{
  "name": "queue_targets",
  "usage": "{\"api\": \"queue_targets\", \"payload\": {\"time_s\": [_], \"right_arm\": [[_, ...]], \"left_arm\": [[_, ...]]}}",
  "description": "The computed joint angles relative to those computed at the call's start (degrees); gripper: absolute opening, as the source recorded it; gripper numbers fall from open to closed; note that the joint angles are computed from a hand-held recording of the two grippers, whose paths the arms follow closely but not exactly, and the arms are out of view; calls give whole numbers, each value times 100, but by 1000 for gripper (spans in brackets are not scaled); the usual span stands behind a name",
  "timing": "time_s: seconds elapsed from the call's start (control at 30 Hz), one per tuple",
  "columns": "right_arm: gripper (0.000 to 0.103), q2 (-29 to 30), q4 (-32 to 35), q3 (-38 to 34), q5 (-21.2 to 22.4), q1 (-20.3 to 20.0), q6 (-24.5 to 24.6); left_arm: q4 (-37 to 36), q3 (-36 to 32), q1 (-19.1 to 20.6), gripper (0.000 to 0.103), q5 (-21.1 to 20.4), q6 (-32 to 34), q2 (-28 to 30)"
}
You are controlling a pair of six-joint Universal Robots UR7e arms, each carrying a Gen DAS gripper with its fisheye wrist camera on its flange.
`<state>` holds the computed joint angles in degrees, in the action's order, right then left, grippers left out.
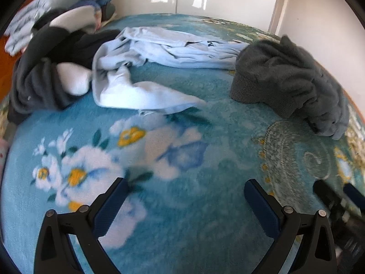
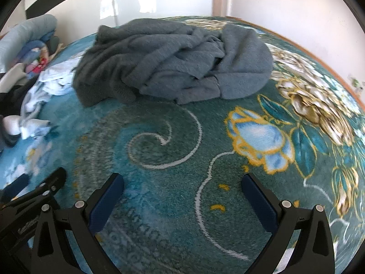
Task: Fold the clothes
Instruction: 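Grasp the grey sweatshirt with the right tool and lift it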
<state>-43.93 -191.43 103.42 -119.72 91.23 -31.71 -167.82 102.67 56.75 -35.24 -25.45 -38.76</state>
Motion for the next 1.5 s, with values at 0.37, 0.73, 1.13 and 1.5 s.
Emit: {"api": "queue_targets", "payload": {"time_s": [0.37,0.73,1.13,1.5], "right_arm": [[103,469,1779,-2027,548,576,-688],[15,1147,3398,-3504,-877,932,-176],[11,-1781,3237,-1722,1089,1357,390],[0,-3969,3272,-759,1546,1724,-86]], "left_arm": [[500,1529,-529,103,526,-1928,-1751],[2411,2717,-1388,103,674,-3141,-3811],[5738,3192,-2994,103,757,-5936,-5832],[6603,3301,-4122,103,855,-7049,-6252]]}}
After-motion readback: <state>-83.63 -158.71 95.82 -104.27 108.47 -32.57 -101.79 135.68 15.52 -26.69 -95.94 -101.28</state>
